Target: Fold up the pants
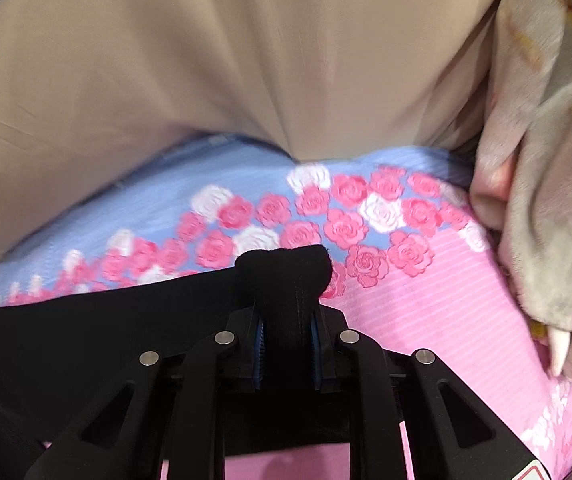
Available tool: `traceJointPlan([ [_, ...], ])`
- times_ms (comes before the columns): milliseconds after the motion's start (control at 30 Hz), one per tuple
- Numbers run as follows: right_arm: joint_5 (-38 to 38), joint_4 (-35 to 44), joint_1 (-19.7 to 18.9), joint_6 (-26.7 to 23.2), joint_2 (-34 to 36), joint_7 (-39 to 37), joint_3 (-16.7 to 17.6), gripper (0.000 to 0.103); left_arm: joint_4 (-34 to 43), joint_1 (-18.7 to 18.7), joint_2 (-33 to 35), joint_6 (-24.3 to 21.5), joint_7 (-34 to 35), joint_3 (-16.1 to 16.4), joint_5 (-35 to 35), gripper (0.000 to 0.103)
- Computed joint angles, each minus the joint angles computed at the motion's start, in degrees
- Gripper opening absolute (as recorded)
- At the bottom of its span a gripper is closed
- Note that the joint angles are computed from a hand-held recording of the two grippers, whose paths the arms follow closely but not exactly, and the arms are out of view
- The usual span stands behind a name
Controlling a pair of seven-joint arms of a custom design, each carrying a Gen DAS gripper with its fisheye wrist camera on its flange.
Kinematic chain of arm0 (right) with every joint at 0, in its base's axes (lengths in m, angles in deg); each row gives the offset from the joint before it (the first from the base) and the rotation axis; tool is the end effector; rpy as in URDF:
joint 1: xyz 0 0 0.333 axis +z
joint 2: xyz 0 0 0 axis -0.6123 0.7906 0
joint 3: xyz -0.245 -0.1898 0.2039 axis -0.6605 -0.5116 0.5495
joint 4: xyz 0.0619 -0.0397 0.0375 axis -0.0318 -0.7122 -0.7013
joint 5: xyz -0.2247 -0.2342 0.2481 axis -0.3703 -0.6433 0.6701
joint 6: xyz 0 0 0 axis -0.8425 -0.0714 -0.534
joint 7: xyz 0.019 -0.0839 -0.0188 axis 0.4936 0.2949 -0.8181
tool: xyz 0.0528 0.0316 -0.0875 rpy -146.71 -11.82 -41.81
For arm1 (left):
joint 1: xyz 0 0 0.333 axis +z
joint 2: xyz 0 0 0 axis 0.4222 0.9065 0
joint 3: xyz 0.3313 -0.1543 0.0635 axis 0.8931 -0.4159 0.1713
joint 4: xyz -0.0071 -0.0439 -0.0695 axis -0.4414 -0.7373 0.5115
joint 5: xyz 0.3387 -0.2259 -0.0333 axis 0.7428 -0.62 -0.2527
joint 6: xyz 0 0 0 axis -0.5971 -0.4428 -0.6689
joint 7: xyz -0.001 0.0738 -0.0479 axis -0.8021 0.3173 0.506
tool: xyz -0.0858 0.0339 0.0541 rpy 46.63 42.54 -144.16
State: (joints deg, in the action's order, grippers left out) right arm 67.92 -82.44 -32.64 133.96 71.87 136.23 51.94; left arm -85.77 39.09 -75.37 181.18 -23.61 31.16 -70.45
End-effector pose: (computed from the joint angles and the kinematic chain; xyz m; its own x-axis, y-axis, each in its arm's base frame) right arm 0.7063 0.0035 0.5338 -0.0832 -0.9924 -0.0910 -0.7642 0.1222 -0.6333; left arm 0.6202 0.1508 0.5453 0.4994 -0.8460 0.1866 -0.6215 -0.4999 -0.6031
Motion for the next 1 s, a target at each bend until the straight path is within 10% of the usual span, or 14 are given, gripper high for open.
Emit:
traceJointPlan([
  [233,27.0,-16.8,-3.4,10.5,-17.2,-31.1,6.0,0.015,-19.7,-2.9,-25.0,5.4,8.1,1.5,-4.9,0.021],
  [333,37.8,-24.4,0.5,10.4,-25.0,-45.6,2.2,0.015,-28.2,-4.0,-35.0,2.8,7.1,2.6,-2.9,0.022],
  [667,37.0,-41.6,0.7,7.0,-32.2,-49.0,-3.8,0.028,-43.0,0.8,-41.5,-8.7,-5.7,-1.9,8.0,0.027],
  [833,34.8,-45.2,-2.1,8.5,-38.0,-45.6,-2.9,0.067,-40.2,9.4,-50.6,-17.7,-23.1,-14.8,22.9,0.098],
  [1000,44.3,-46.8,4.4,8.6,-45.2,-48.7,-11.8,0.072,-36.4,7.2,-56.0,-17.5,-29.0,-16.5,29.6,0.098],
])
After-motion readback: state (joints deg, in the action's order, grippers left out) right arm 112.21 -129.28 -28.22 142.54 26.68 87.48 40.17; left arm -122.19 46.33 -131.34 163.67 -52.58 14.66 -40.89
